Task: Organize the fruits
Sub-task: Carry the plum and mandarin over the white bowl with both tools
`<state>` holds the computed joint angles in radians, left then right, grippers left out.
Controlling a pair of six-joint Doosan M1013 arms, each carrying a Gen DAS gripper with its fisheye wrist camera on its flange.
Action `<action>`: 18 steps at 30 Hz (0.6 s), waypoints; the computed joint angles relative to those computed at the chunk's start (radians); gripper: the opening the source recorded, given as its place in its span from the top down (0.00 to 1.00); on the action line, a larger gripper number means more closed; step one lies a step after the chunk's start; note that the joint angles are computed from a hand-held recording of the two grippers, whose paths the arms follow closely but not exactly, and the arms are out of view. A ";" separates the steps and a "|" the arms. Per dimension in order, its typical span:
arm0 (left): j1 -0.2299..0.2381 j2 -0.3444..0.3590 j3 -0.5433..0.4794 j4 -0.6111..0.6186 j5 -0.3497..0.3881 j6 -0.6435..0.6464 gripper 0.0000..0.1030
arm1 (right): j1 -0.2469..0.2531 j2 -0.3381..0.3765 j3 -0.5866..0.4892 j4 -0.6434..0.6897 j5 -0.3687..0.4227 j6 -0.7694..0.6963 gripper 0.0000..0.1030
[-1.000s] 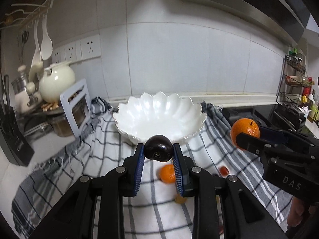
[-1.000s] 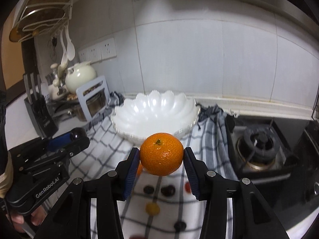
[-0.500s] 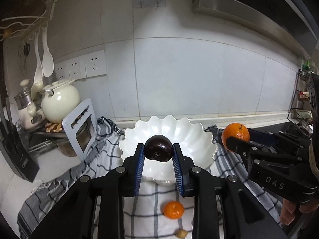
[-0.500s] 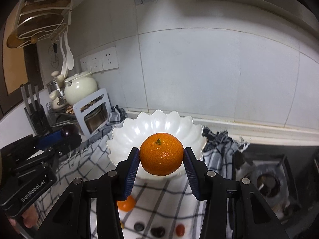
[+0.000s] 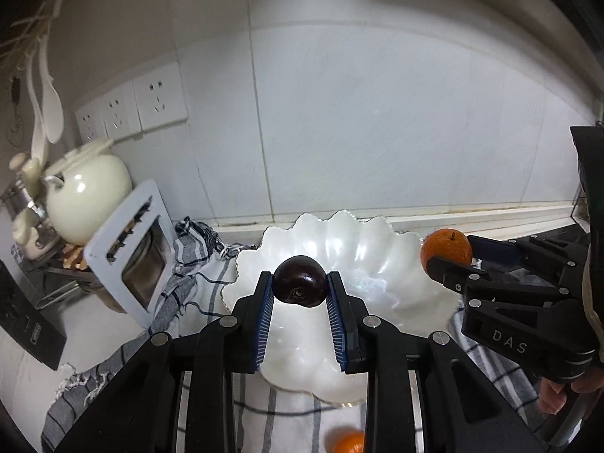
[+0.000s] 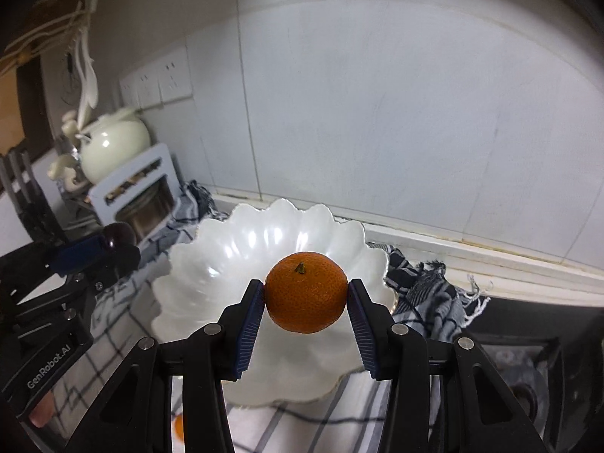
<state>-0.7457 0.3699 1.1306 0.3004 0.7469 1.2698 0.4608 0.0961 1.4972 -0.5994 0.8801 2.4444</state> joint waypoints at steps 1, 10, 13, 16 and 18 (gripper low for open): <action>0.005 0.013 -0.017 -0.018 0.015 0.011 0.72 | -0.010 0.011 -0.010 0.021 0.005 -0.022 0.55; 0.037 0.131 -0.169 -0.141 0.167 0.076 0.72 | -0.082 0.091 -0.071 0.181 0.034 -0.163 0.55; 0.041 0.166 -0.210 -0.160 0.216 0.092 0.72 | -0.100 0.116 -0.090 0.220 0.052 -0.204 0.55; 0.043 0.198 -0.245 -0.168 0.260 0.099 0.72 | -0.112 0.140 -0.111 0.245 0.076 -0.232 0.55; 0.046 0.220 -0.268 -0.172 0.289 0.105 0.72 | -0.119 0.151 -0.119 0.262 0.087 -0.249 0.55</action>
